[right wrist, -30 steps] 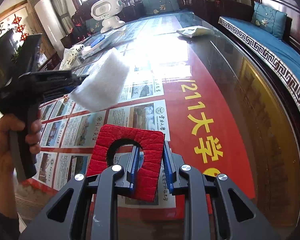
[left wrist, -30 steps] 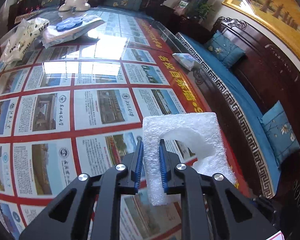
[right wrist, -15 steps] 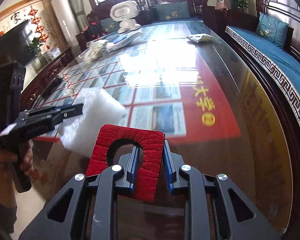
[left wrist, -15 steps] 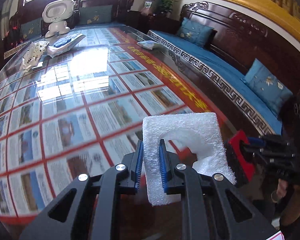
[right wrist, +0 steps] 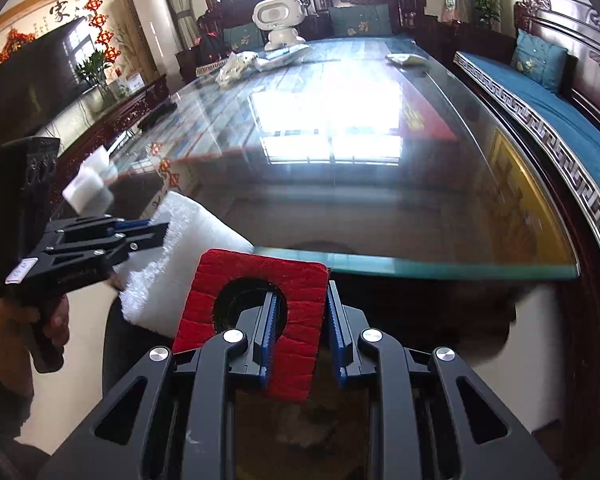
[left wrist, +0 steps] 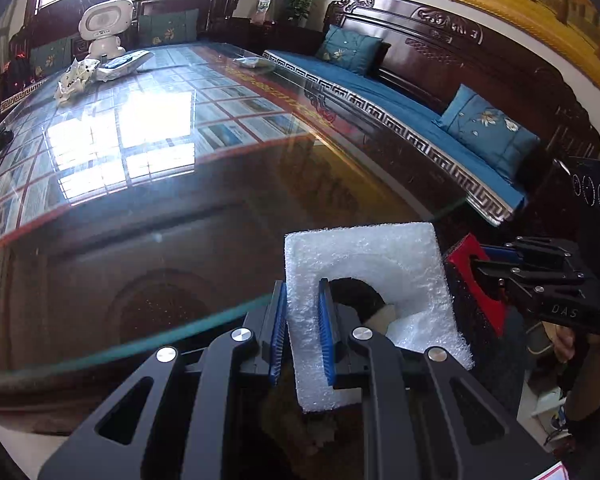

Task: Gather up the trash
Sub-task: 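Carry both foam pieces over the yellow bin and open both tools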

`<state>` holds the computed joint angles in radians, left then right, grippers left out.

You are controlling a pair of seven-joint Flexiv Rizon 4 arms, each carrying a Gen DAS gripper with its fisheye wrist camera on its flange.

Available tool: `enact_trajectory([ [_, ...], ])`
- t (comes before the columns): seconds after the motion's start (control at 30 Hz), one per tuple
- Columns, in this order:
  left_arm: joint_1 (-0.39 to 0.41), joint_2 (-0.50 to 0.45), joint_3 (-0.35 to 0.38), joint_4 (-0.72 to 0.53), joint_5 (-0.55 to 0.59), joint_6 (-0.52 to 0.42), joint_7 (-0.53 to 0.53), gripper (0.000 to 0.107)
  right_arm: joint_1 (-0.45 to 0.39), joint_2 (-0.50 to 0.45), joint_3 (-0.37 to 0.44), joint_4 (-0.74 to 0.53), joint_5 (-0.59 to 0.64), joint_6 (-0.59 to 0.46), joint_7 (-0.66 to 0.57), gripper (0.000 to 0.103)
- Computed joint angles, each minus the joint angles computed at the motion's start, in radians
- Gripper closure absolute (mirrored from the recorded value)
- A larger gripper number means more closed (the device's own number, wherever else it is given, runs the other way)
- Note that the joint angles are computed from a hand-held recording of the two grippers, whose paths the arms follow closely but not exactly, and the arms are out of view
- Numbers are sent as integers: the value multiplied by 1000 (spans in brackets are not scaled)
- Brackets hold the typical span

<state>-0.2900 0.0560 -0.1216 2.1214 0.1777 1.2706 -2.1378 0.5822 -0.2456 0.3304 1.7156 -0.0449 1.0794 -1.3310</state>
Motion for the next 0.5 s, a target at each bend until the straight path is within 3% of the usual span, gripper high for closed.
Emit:
enact_trajectory([
  [0.13, -8, 43, -35, 27, 107, -43, -115, 90, 4, 77, 1, 136, -21, 31, 61, 80],
  [0.5, -76, -6, -55, 138, 74, 30, -160, 90, 11, 111, 15, 319, -44, 80, 189, 79],
])
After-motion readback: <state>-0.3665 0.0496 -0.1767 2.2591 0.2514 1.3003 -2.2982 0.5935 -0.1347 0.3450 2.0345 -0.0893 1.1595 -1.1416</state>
